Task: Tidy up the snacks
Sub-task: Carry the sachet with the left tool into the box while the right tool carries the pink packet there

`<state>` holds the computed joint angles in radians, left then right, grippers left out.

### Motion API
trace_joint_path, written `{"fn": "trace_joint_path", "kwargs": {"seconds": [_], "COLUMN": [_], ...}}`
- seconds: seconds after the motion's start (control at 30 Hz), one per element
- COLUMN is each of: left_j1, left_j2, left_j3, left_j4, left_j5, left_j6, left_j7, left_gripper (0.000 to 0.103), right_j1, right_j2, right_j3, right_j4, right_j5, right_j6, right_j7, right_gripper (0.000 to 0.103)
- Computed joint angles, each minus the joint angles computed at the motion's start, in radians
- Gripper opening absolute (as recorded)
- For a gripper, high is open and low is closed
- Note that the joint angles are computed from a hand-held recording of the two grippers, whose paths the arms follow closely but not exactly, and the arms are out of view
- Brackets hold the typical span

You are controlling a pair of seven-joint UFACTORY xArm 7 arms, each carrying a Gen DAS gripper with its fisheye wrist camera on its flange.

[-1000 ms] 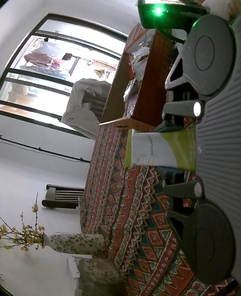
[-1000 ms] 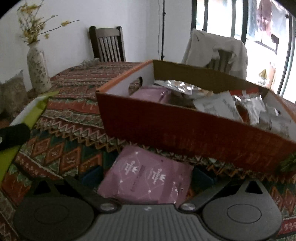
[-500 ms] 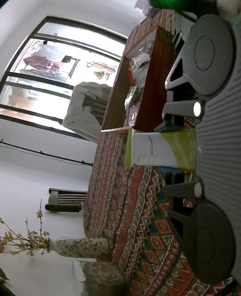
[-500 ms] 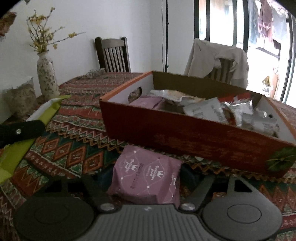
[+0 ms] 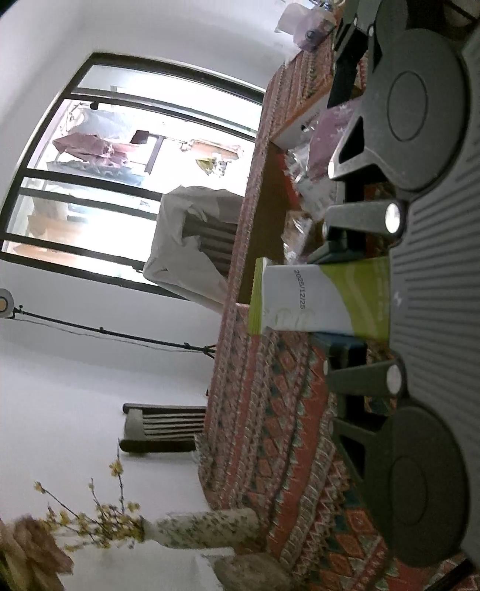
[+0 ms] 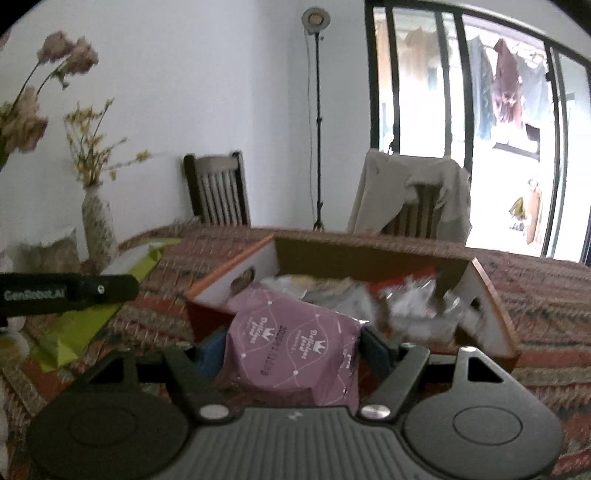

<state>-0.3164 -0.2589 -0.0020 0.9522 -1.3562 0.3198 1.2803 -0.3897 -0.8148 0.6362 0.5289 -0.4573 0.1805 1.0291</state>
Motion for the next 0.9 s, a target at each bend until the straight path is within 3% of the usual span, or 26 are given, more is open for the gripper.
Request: {"fn": "trace_joint_path", "kwargs": {"seconds": [0.2,0.43,0.63,0.73,0.9], "left_j1": [-0.021,-0.041,-0.035,-0.039,-0.017], "left_j2": [0.065,0.195,0.355,0.436,0.531], "left_j3": [-0.040,-0.103,-0.174,-0.198,-0.242], "left_j4": [0.085,0.230,0.375,0.437,0.494], "left_j5": [0.028,0.116,0.313,0.429,0.513], "left_j6": [-0.038,-0.095,-0.157,-0.197,-0.217], "left_j7": [-0.050,-0.163,-0.364,-0.467,-0.537], "left_gripper": [0.037,0.037,0.037,0.037,0.037], "right_j1": [-0.057,-0.213,-0.421,-0.542,-0.602], "right_j2": [-0.003,0.058,0.151,0.167,0.188], "right_j3": [-0.043,-0.033,0.062,0.149,0.209], "right_j4": [0.000,0.044,0.106,0.100,0.082], "right_j5": [-0.013,-0.004,0.042,0.081,0.125], "right_j6": [-0.049,-0.137,-0.233,-0.312,-0.333], "right_j7": [-0.036,-0.092,-0.120,-0.116,-0.176], "right_gripper": [0.075,0.075,0.075,0.075,0.076]}}
